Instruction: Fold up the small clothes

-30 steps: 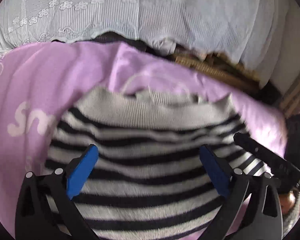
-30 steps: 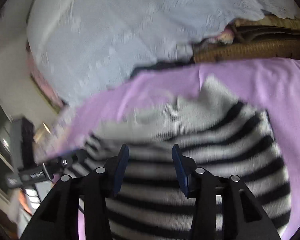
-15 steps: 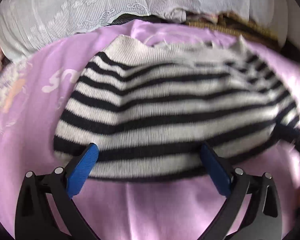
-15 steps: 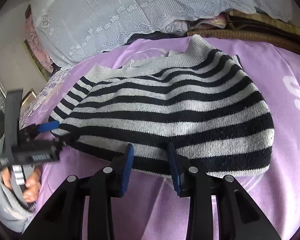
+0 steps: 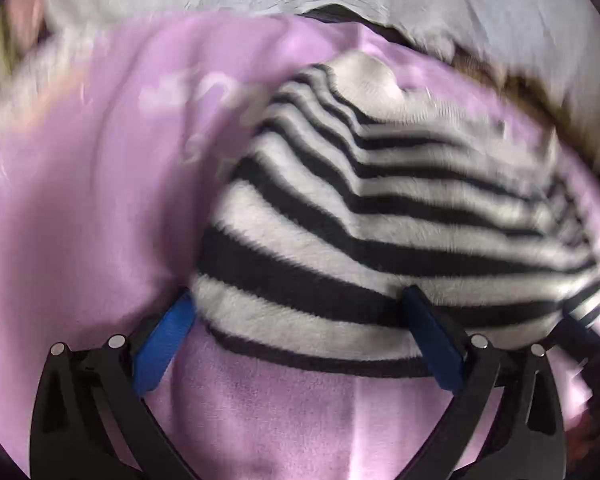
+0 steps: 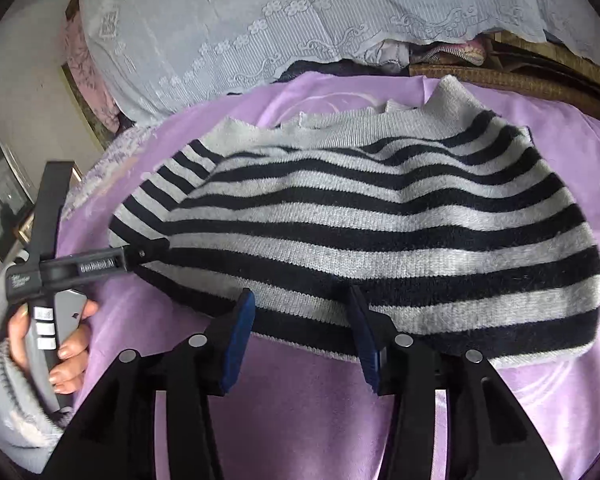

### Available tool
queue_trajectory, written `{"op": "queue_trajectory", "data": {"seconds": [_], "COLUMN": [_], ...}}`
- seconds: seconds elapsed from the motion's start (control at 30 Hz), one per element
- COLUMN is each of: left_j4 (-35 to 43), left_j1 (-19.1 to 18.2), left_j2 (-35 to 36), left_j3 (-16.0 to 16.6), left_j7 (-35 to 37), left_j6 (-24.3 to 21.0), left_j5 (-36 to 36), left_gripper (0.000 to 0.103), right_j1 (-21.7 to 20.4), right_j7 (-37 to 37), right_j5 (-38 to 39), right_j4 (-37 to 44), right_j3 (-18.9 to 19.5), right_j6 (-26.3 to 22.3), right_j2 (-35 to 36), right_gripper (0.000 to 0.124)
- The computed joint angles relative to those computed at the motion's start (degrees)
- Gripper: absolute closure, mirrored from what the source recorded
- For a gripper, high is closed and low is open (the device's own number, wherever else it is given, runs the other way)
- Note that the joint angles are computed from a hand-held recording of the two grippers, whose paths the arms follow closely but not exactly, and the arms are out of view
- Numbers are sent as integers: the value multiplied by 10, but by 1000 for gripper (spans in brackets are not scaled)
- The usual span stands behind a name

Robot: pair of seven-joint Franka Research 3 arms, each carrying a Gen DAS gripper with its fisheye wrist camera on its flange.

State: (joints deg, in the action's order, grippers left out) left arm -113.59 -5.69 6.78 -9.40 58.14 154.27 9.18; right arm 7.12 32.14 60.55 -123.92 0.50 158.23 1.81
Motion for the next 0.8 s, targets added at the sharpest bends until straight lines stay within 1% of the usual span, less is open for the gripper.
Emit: {"op": "queue_trajectory", "data": {"seconds": [0.03,0.07,0.1,0.13,0.17,0.2,0.23,0.27,0.3,0.33,0.37,0.4,0.43,0.47,0.5,0.57,0.67,0.73,0.8], "left_j4": [-6,-14,-21,-19,-12,-2,7,26,46,65,64,78,80,78,78,76,64,68,70], "left_j1": [7,8,6,4,3,2,1,3,2,-6,-7,-28,-36,-42,-46,-40,-20,-22,-26], "left_j2": [-12,-21,-32,-36,-36,-33,-27,-9,11,35,39,42,41,39,39,38,32,35,36], "left_j3": [-3,-1,5,10,14,18,17,16,18,26,24,36,39,40,40,36,30,28,29], "left_j7": [15,7,-14,-39,-63,-87,-98,-86,-86,-97,-137,-152,-173,-189,-203,-205,-184,-187,-196], "left_j6": [3,14,30,35,31,20,8,-15,-40,-60,-54,-79,-92,-97,-104,-100,-76,-77,-82], "left_j5": [-31,-29,-5,31,66,101,114,110,120,146,212,240,272,300,326,328,283,281,294], "left_gripper": [4,4,4,4,4,4,4,4,4,4,4,4,4,4,4,4,4,4,4], "right_j1": [-2,-1,1,1,-1,-7,-13,-19,-25,-33,-48,-77,-90,-91,-92,-95,-87,-87,-84], "right_j7": [-4,-45,-85,-87,-74,-43,-21,7,60,91,85,40,29,44,38,14,9,-4,-11], "right_j5": [7,52,98,105,101,89,84,74,47,30,53,109,133,119,124,149,147,156,157], "right_j4": [-1,-1,6,14,27,49,64,80,96,104,117,122,122,123,122,121,120,105,103], "right_j3": [-1,-1,-2,-4,-7,-13,-15,-17,-21,-23,-21,0,5,3,5,10,12,11,10], "right_j6": [-1,12,36,49,52,47,45,50,60,59,35,17,0,-7,-4,4,22,26,31], "right_j2": [-10,-18,-21,-19,-11,6,19,37,64,80,104,110,105,103,101,102,101,88,87], "right_gripper": [76,74,69,66,66,66,66,66,66,67,70,73,73,73,73,73,72,70,67]}}
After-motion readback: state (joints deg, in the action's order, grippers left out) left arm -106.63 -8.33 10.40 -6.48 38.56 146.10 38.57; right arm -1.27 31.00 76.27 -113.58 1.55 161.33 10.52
